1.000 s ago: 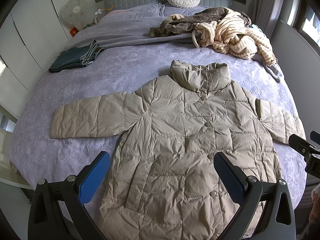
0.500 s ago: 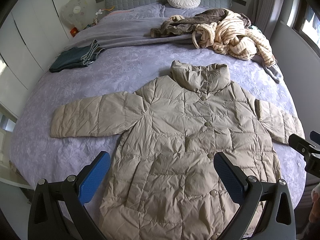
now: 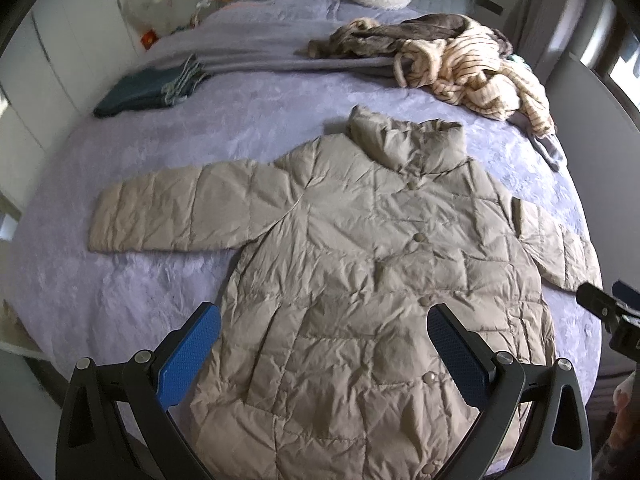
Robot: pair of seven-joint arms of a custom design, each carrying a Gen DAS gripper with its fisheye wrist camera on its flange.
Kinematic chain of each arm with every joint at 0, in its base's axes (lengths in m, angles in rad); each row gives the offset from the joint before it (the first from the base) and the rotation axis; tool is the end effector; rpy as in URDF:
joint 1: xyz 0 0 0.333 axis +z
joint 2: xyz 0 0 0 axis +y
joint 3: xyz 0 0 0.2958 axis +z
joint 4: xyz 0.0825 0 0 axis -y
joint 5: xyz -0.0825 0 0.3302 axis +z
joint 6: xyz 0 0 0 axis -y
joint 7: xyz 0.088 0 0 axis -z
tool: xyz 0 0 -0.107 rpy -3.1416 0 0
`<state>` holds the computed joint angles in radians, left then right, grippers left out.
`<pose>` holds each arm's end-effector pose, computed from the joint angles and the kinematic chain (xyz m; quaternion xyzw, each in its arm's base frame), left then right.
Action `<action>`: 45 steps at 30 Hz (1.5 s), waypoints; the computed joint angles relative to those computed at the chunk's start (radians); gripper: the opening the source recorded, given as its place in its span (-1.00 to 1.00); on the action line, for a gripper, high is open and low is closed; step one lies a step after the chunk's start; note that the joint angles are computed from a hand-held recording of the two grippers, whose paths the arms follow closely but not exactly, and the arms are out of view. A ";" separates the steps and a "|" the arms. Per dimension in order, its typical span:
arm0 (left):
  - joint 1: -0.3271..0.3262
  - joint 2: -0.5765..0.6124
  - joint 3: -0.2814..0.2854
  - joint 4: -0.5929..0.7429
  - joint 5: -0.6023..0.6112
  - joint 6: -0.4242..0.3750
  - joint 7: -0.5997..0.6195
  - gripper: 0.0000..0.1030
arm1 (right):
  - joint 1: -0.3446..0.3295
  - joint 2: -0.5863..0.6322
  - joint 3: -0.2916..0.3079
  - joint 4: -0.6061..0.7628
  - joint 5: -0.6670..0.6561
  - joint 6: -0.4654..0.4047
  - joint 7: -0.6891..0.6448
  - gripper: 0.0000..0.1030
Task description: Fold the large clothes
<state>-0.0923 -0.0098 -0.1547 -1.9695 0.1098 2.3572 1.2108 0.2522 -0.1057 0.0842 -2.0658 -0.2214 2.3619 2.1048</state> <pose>0.5230 -0.1306 0.5162 -0.7097 0.6747 -0.1531 0.1325 0.4825 0.1673 0.5229 -0.6652 0.7135 -0.1582 0.1529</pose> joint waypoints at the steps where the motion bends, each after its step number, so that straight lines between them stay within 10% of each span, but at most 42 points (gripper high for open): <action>1: 0.006 0.002 0.007 -0.008 -0.011 0.005 0.008 1.00 | 0.003 0.003 0.003 -0.003 0.007 -0.003 0.007 1.00; 16: 0.218 0.231 0.084 -0.070 -0.364 0.240 0.281 1.00 | 0.088 0.285 0.032 0.101 0.283 0.116 -0.055 1.00; 24: 0.445 0.547 -0.007 0.164 -0.695 0.272 0.433 1.00 | 0.143 0.486 0.053 0.225 0.331 0.172 -0.081 1.00; 30: 0.496 0.702 -0.037 0.355 -0.733 0.274 0.427 1.00 | 0.155 0.597 0.063 0.318 0.373 0.235 -0.105 1.00; 36: 0.407 0.850 0.049 0.594 -0.542 0.293 0.274 0.97 | 0.156 0.706 0.077 0.448 0.400 0.293 -0.129 1.00; 37: 0.400 0.876 0.060 0.639 -0.510 0.282 0.247 0.91 | 0.159 0.726 0.077 0.479 0.401 0.293 -0.130 1.00; 41: 0.424 0.932 0.021 0.742 -0.426 0.250 0.270 -0.59 | 0.172 0.801 0.080 0.590 0.408 0.304 -0.132 0.99; 43: 0.432 0.893 0.008 0.699 -0.412 0.282 0.294 -0.72 | 0.182 0.839 0.078 0.645 0.410 0.311 -0.122 0.82; 45: 0.424 0.837 0.017 0.636 -0.383 0.333 0.319 -0.72 | 0.172 0.891 0.101 0.716 0.431 0.301 -0.134 0.09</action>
<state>0.3321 0.8276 -0.1373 -1.3330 -0.2732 2.6899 1.5294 0.4244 0.7854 0.1853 -1.3498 0.2094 2.6634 1.9704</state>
